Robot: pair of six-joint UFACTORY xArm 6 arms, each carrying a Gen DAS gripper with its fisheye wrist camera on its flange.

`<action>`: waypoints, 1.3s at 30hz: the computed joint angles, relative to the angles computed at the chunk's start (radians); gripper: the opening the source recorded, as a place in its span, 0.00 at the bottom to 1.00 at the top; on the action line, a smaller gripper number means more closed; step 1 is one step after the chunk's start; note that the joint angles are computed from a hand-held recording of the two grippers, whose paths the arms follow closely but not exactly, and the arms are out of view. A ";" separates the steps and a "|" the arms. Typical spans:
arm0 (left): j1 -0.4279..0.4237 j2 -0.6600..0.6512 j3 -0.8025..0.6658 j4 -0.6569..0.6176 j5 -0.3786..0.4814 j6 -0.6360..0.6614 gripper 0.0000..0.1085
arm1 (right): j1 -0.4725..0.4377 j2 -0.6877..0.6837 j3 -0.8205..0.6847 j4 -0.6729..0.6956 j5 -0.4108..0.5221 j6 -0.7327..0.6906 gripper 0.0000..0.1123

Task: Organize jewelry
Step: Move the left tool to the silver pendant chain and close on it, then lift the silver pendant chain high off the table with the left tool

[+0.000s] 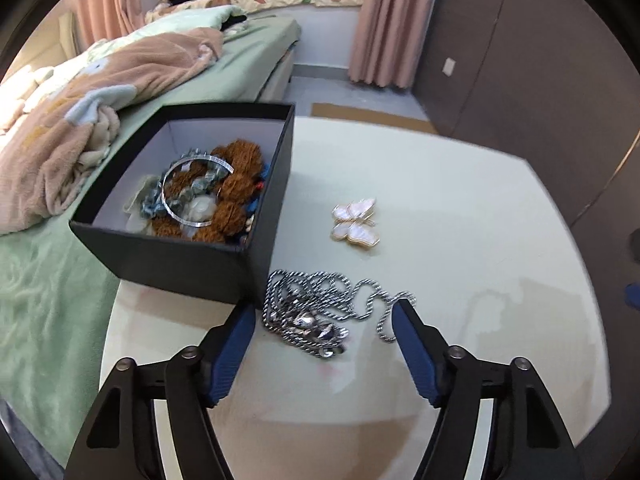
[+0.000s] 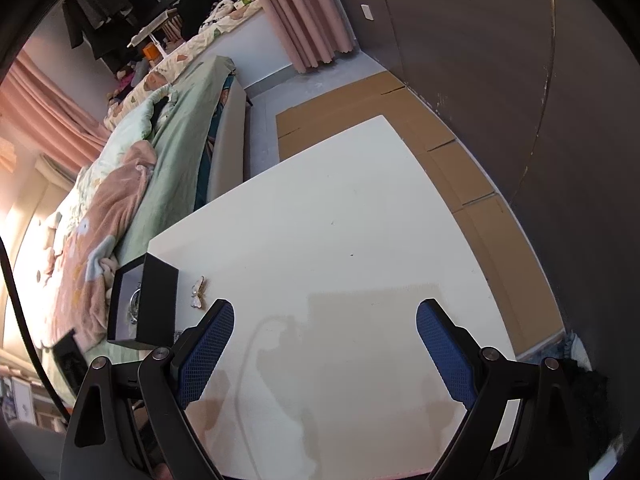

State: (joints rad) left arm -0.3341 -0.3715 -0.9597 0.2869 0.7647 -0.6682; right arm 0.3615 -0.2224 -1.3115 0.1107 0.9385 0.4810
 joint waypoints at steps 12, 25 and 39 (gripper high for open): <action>-0.005 -0.043 0.054 -0.016 -0.057 0.060 0.29 | 0.014 0.012 -0.009 0.011 0.013 -0.013 0.83; 0.034 -0.103 0.013 -0.404 -0.107 0.322 0.01 | 0.039 0.043 -0.030 0.019 0.000 0.005 0.83; 0.115 -0.085 -0.094 -0.621 -0.091 0.514 0.01 | 0.040 0.067 -0.045 0.019 -0.016 0.035 0.83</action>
State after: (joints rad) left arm -0.2192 -0.4562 -1.0542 -0.3341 0.6732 -0.1540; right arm 0.4012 -0.1558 -1.3565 0.1297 0.9229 0.5162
